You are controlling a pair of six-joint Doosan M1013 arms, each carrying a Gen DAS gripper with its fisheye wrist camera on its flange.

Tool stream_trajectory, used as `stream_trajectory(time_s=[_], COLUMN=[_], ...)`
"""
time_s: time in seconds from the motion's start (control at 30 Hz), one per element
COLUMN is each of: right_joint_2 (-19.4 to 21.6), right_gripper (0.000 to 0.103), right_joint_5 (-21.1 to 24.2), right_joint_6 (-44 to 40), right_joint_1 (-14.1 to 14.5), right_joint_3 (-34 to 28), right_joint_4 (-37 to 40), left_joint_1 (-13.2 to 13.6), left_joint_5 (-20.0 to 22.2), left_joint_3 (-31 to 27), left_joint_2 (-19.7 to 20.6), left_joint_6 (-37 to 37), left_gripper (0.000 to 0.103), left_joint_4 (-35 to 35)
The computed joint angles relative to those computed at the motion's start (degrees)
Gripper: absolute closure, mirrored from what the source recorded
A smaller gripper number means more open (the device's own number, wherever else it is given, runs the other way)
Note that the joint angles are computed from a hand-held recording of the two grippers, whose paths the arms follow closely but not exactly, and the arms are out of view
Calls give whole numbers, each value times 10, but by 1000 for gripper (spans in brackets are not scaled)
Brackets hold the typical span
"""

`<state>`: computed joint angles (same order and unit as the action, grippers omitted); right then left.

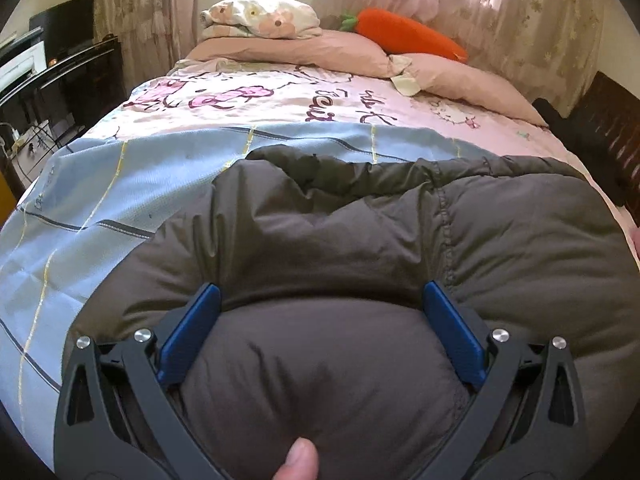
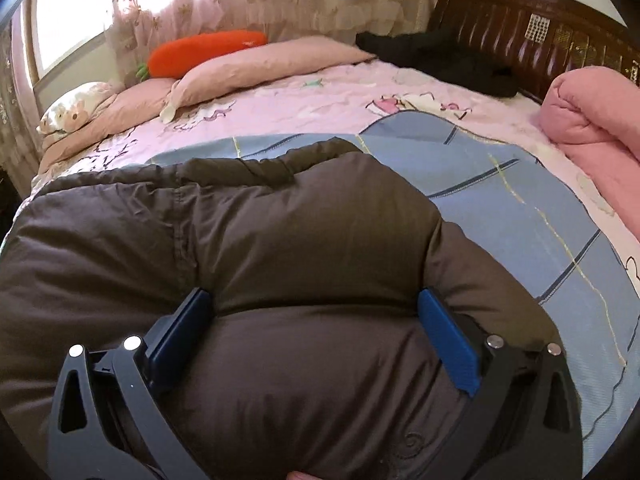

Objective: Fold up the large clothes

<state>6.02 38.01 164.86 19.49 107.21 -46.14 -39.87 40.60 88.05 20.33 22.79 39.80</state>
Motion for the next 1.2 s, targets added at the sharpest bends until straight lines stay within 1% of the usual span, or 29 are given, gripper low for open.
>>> stream_trajectory(time_s=[0.03,0.1,0.13,0.17,0.2,0.23,0.27,0.33,0.4,0.43,0.5,0.57,0.6,0.63,0.7,0.73,0.8,0.87,0.93,0.97,1.0,1.03,1.1,1.13,1.17,1.2], right_joint_2=[2,6,9,12,16,15,-1,-37,-62,-79,-104,-124,-128,-132,-136,-134,-126,-127,-136,-142,-143,-146,-155,-162,-166,-169], right_gripper=[1,1,1,1,1,5,6,6,6,6,1,1,1,1,1,1,1,1,1,1,1,1,1,1,1,1], right_joint_5=[4,18,35,62,118,170,192,207,254,279,310,356,375,400,436,463,510,528,532,535,548,557,562,561,570,576], right_joint_6=[-1,-28,-58,-83,-106,-106,-85,-74,-90,-98,-103,-124,-133,-145,-165,-175,-202,-218,-208,-200,-200,-207,-230,-246,-253,-257], right_joint_1=[0,-1,-5,-7,-8,-3,8,30,55,73,110,160,179,204,243,263,294,316,351,363,372,374,369,366,370,376], right_joint_3=[-2,-12,-23,-36,-62,-84,-93,-109,-141,-162,-189,-226,-238,-256,-289,-313,-363,-387,-396,-396,-400,-406,-421,-423,-421,-415], right_joint_4=[1,28,60,91,127,134,113,82,64,49,1,-78,-109,-153,-208,-236,-264,-279,-303,-305,-298,-270,-173,-120,-96,-98], left_joint_1=[0,2,3,6,7,4,0,-15,-29,-41,-61,-87,-103,-119,-145,-154,-182,-214,-246,-258,-274,-290,-314,-325,-334,-342], left_joint_5=[3,13,26,68,105,167,198,233,271,297,329,367,397,419,443,449,480,505,503,511,530,552,584,594,597,601], left_joint_3=[-1,-8,-15,-38,-55,-82,-94,-110,-132,-151,-183,-224,-248,-272,-314,-332,-385,-427,-434,-435,-436,-435,-432,-427,-420,-413], left_joint_2=[1,2,4,10,14,16,12,-16,-38,-53,-74,-87,-90,-93,-98,-99,-95,-92,-102,-104,-106,-106,-109,-112,-117,-121], left_joint_6=[-1,15,32,69,89,104,105,108,108,106,105,126,136,153,182,194,225,249,264,264,260,250,243,241,234,221], left_gripper=[2,2,2,2,2,2,2,2,2,2,2,2,2,2,2,2,2,2,2,2,2,2,2,2,2,2], left_joint_4=[-1,-19,-38,-79,-102,-116,-109,-82,-58,-36,12,73,115,150,195,208,242,273,281,283,289,294,289,274,254,241])
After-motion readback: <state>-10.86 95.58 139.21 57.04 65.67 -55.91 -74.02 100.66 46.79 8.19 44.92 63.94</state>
